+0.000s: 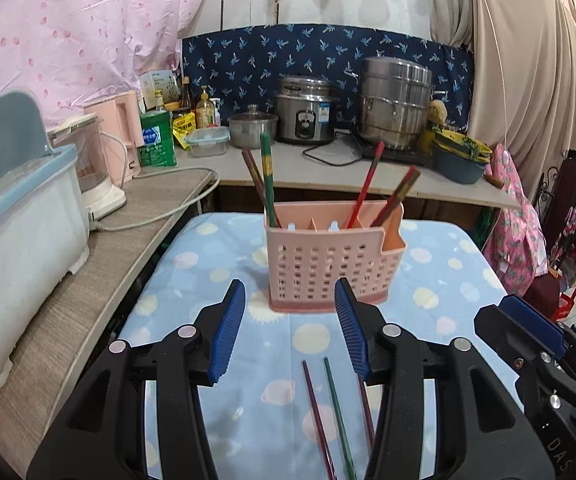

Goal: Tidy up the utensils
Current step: 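Move both open tools back down to the remaining chopsticks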

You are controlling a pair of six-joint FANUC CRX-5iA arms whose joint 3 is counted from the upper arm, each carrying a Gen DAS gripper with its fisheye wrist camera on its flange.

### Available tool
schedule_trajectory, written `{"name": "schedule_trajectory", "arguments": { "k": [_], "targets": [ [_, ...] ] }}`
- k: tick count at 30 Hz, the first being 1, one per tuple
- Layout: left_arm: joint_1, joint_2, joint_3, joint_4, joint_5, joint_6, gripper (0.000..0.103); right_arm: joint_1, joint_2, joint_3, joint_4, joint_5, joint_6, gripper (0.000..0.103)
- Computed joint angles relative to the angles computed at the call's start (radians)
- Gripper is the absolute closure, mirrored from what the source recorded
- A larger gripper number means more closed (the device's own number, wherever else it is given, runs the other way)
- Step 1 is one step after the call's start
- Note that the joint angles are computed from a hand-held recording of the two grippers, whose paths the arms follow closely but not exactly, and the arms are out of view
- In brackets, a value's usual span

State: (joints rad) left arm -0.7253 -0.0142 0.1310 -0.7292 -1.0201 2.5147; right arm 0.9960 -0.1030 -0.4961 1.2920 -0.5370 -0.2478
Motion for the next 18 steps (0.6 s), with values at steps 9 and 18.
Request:
{"name": "schedule_trajectory", "arguments": {
  "k": [9,18],
  "targets": [
    [-0.042,-0.026,-0.086,0.020,-0.023,0.046,0.059,0.075,-0.038,-0.076,-0.050,-0.051,-0.033,0.073],
    [-0.062,-0.052,-0.192,0.069,-0.020,0.089,0.059,0.186,-0.050,-0.144,-0.171,-0.148,-0.030,0.073]
  ]
}}
